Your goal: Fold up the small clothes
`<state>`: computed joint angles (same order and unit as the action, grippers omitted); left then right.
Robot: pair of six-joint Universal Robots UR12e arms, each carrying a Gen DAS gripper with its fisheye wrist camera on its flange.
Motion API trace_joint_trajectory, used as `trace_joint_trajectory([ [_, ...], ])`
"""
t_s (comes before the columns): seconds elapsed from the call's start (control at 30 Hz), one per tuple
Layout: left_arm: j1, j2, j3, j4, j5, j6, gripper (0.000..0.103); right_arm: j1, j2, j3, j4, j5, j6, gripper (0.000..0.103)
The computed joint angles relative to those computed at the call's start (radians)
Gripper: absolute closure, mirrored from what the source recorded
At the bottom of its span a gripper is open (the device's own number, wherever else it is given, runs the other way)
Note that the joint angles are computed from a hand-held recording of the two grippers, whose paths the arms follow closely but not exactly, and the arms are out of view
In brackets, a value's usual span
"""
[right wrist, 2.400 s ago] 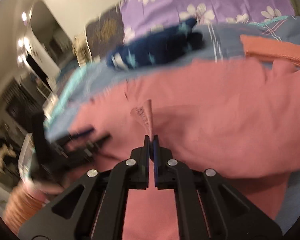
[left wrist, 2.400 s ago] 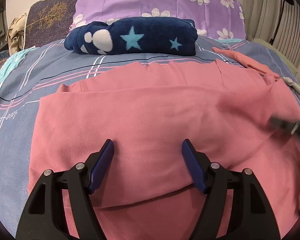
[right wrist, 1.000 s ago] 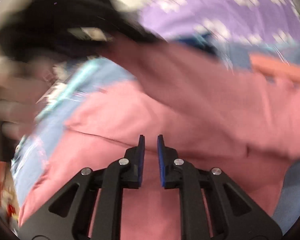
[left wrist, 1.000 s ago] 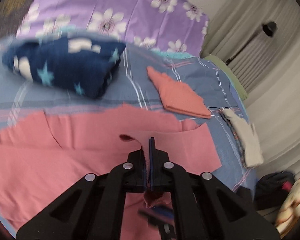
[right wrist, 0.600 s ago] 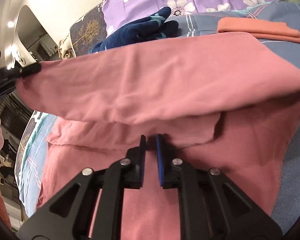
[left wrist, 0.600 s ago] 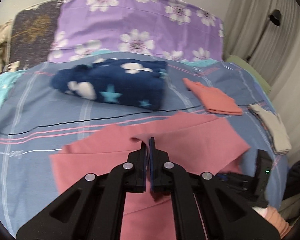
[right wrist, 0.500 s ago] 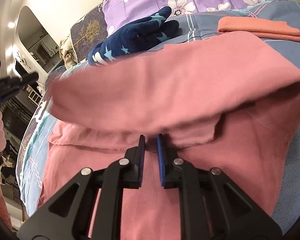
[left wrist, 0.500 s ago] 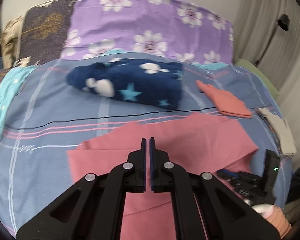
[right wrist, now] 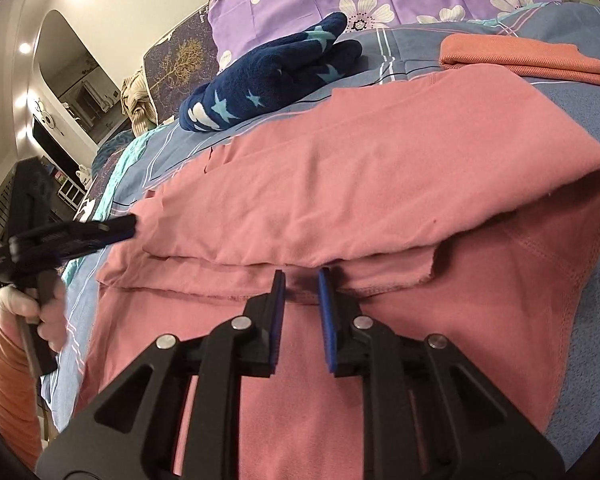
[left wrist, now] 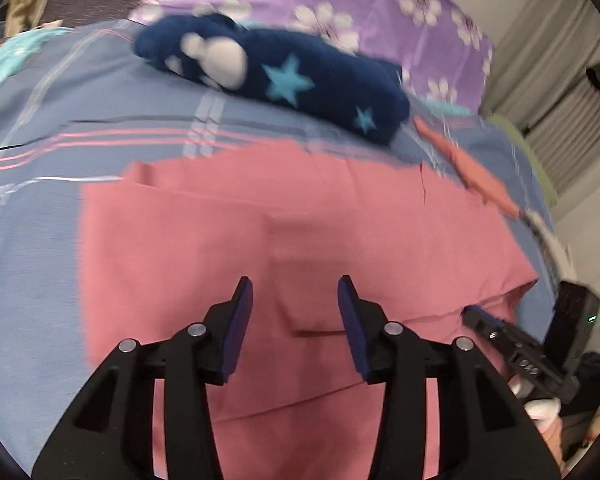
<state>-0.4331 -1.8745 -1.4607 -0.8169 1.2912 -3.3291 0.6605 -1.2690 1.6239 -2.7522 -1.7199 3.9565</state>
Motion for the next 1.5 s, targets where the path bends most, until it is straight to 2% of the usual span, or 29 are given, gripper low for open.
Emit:
trace_joint_trajectory([
  [0.03,-0.010,-0.012,0.011,-0.017,0.013,0.004,0.061,0.000,0.000,0.000,0.000,0.000,0.000,0.086],
  [0.07,-0.023,-0.024,0.021,-0.022,0.039,0.012,0.080,0.001,0.000,-0.001,0.001,-0.002,0.000,0.086],
  [0.1,-0.033,-0.028,0.022,-0.008,0.070,0.021,0.092,0.001,0.000,-0.001,0.001,-0.002,0.000,0.086],
  [0.13,-0.037,-0.030,0.028,0.000,0.063,0.035,0.098,0.001,0.000,0.000,0.000,-0.002,0.001,0.086],
  [0.2,-0.035,-0.018,0.020,0.056,0.027,0.029,0.098,0.001,0.000,-0.001,0.002,-0.004,0.000,0.086],
  [0.23,-0.038,-0.004,0.017,0.103,0.047,0.032,0.098,0.001,0.000,-0.002,0.004,-0.005,-0.001,0.086],
  [0.33,-0.022,0.040,0.004,0.196,0.046,0.017,0.098,0.000,0.000,-0.001,0.001,-0.003,0.000,0.086],
  [0.43,-0.014,0.077,-0.020,0.226,0.131,0.065,0.098,0.000,0.000,0.002,-0.003,-0.002,0.002,0.086],
  [0.53,0.003,0.096,-0.049,0.173,0.168,0.084,0.096,0.001,0.000,0.000,-0.001,-0.003,0.001,0.086],
  [0.67,0.001,0.087,-0.068,0.089,0.292,0.075,0.087,0.001,0.000,0.001,-0.002,-0.003,0.001,0.086],
  [0.7,0.003,0.088,-0.073,0.088,0.299,0.068,0.087,0.001,0.000,0.001,-0.003,-0.002,0.002,0.086],
  [0.8,0.006,0.096,-0.095,0.122,0.255,0.051,0.083,-0.001,-0.004,0.006,-0.009,0.008,0.010,0.086],
  [0.87,-0.004,0.094,-0.099,0.141,0.257,0.076,0.070,-0.001,-0.012,0.005,0.019,0.018,0.003,0.086],
  [0.93,-0.021,0.083,-0.096,0.151,0.269,0.114,0.062,0.008,-0.027,0.006,0.064,-0.002,-0.019,0.082],
  [1.07,-0.054,0.044,-0.083,0.084,0.325,0.174,0.061,0.018,-0.072,0.037,0.134,-0.065,-0.020,0.081],
  [1.1,-0.059,0.041,-0.096,0.108,0.342,0.171,0.059,0.015,-0.086,0.049,0.144,-0.072,-0.006,0.082],
  [1.17,-0.067,0.046,-0.135,0.209,0.368,0.177,0.057,0.009,-0.115,0.072,0.159,-0.079,0.037,0.082],
  [1.2,-0.068,0.047,-0.142,0.224,0.369,0.174,0.057,0.005,-0.124,0.078,0.161,-0.083,0.054,0.082],
  [1.3,-0.060,0.051,-0.144,0.226,0.347,0.161,0.057,-0.005,-0.132,0.084,0.112,-0.075,0.054,0.079],
  [1.4,-0.063,0.048,-0.142,0.230,0.362,0.165,0.056,-0.001,-0.106,0.048,0.099,-0.084,-0.014,0.080],
  [1.43,-0.065,0.048,-0.143,0.232,0.368,0.167,0.055,0.002,-0.094,0.028,0.134,-0.096,-0.028,0.078],
  [1.5,-0.069,0.047,-0.144,0.235,0.379,0.168,0.055,0.013,-0.071,-0.024,0.305,-0.175,-0.004,0.078],
])
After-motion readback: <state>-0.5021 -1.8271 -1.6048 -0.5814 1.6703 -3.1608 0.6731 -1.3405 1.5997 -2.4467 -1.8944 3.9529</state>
